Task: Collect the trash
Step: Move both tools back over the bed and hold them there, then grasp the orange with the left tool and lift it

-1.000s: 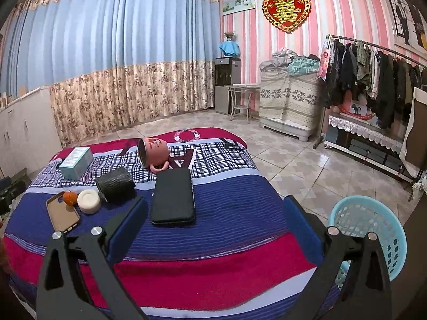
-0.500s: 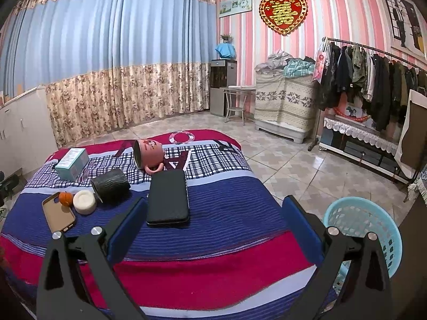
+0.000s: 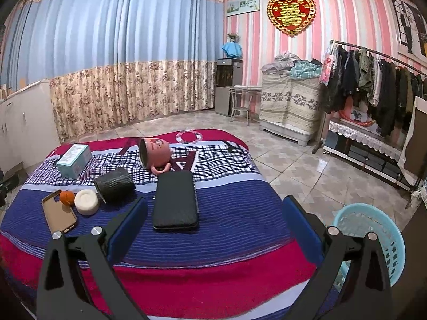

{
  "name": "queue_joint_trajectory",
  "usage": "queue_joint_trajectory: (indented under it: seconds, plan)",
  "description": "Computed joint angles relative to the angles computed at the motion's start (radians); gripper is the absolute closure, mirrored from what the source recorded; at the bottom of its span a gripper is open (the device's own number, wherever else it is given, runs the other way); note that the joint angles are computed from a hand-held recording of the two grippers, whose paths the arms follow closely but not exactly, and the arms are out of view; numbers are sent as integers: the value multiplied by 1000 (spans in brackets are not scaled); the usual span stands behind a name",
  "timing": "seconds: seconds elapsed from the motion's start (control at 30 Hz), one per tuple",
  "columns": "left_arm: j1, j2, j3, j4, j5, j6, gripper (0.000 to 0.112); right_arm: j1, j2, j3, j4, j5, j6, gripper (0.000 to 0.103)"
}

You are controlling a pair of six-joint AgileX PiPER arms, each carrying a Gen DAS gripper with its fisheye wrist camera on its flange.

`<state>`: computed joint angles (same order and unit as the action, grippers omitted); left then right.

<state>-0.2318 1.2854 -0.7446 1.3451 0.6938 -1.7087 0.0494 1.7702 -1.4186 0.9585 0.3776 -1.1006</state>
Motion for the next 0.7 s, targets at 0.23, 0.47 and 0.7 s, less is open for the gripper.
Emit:
queue_joint_trajectory:
  seconds: [0.23,0.47,0.7]
  plan:
    - [92,20,36,15,-55,-51,15,56,42,-27,-84,-25,78,5]
    - [191,119,11,-52,-198,22,15,115,107,-69,-181,-45,173,5]
    - [212,272,-110,-31,-313,50,15,153,158,-107,-283,-27,254,5]
